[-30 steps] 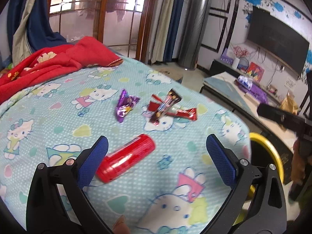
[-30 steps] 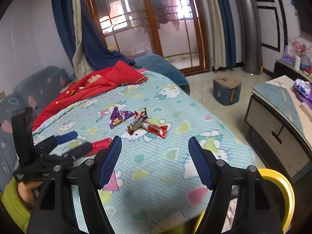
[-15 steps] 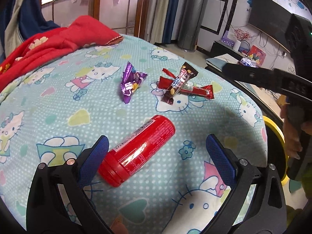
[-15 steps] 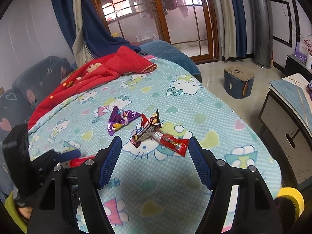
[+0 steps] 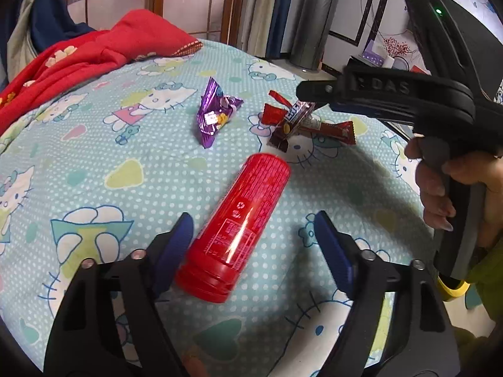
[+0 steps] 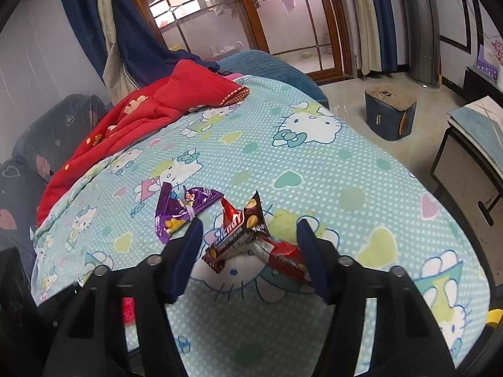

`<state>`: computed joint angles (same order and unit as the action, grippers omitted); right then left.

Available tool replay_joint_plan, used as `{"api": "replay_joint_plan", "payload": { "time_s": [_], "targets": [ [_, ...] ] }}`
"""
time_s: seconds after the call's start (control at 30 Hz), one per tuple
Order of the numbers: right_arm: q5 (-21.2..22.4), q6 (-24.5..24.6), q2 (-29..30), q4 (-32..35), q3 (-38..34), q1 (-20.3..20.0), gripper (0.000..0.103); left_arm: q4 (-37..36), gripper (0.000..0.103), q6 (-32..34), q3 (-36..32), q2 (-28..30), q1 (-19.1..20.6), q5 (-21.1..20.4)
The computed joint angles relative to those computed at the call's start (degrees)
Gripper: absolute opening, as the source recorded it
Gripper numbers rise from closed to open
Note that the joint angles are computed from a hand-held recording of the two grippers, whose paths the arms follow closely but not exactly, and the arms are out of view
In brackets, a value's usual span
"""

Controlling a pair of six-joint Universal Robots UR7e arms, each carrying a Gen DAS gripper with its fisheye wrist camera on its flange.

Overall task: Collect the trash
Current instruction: 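Grasp the red can with the left tool while the right tool grasps the chocolate bar wrapper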

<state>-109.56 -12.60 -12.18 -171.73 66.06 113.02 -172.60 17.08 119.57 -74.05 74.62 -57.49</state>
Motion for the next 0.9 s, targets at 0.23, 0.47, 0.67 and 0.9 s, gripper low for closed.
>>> {"api": "replay_joint_plan", "payload": {
  "time_s": [0.23, 0.47, 0.67, 0.9],
  "targets": [
    [1.08, 0.07, 0.08, -0.78, 0.69, -0.31, 0.016, 0.32, 0.058, -1.01, 0.05, -0.30, 0.31, -0.45],
    [2.70, -1.77, -3.30, -8.04, 8.58, 0.03, 0.013, 0.65, 0.034, -2.04, 0.12, -0.56, 0.47, -0.21],
    [2.69, -3.89, -6.02, -14.07, 15.07, 0.58, 0.012, -0.07, 0.028, -2.04, 0.66, -1.01, 0.48, -0.91],
    [2.49, -4.04, -8.95, -19.31, 21.53, 0.60, 0.011, -4.66, 0.024, 1.20, 2.89, -1.54, -0.99, -1.38]
  ]
}}
